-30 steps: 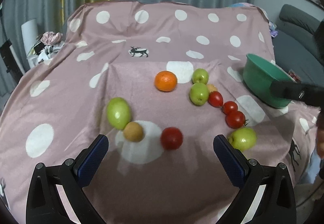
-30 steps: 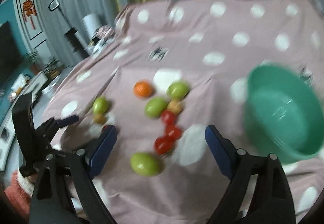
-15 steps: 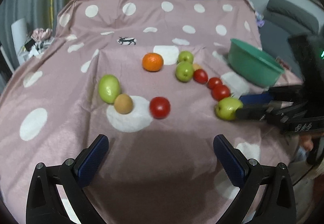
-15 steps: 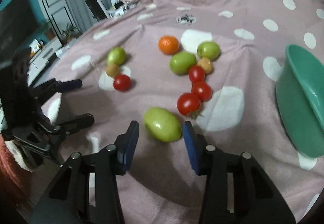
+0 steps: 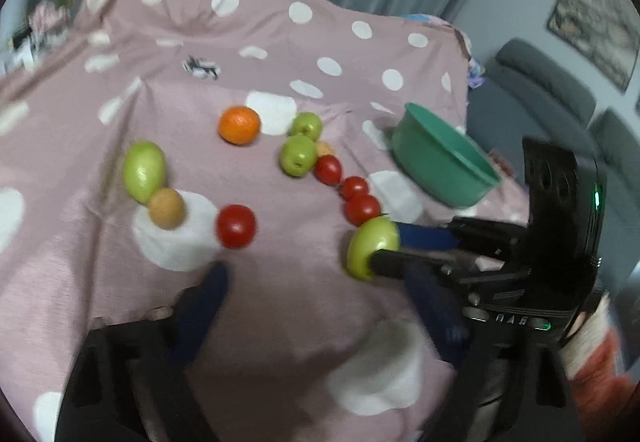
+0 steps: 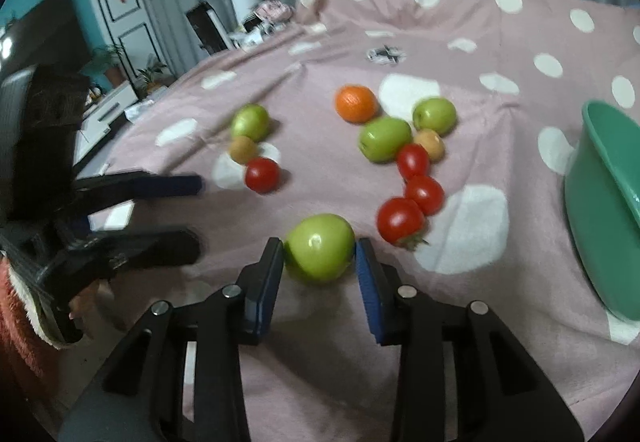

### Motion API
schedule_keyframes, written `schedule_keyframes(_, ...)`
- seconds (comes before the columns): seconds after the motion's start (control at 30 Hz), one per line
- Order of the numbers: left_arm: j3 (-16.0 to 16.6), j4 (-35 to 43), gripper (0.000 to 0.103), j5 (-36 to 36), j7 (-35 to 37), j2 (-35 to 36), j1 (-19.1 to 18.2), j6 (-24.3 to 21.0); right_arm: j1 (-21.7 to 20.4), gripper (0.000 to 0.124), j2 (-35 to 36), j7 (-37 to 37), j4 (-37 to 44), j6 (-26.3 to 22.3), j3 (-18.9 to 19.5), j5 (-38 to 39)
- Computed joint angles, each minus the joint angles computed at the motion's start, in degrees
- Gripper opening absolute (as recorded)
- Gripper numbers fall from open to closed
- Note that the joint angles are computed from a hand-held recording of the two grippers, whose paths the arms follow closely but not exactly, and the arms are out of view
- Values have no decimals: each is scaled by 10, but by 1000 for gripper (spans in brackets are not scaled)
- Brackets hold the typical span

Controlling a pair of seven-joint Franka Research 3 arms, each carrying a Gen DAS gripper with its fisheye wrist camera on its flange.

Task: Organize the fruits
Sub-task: 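Move the right tool toward the large green fruit, then close the right tool around the large green fruit and lift it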

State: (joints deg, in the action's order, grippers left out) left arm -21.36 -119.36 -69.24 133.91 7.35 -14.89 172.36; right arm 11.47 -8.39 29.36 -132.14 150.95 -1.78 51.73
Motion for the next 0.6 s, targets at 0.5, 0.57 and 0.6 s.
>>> schedule_keyframes(0.5, 11, 91, 66, 9, -56, 58, 28, -195, -5, 53, -8, 61, -18, 16, 7, -88)
schedule_keyframes(0.57, 16, 101, 66, 92, -106, 69, 10, -183, -3, 53, -11, 60, -20, 12, 4, -88)
schedule_keyframes(0.6, 11, 107, 66, 112, -116, 75, 8, -181, -2, 52, -12, 57, -20, 11, 3, -88)
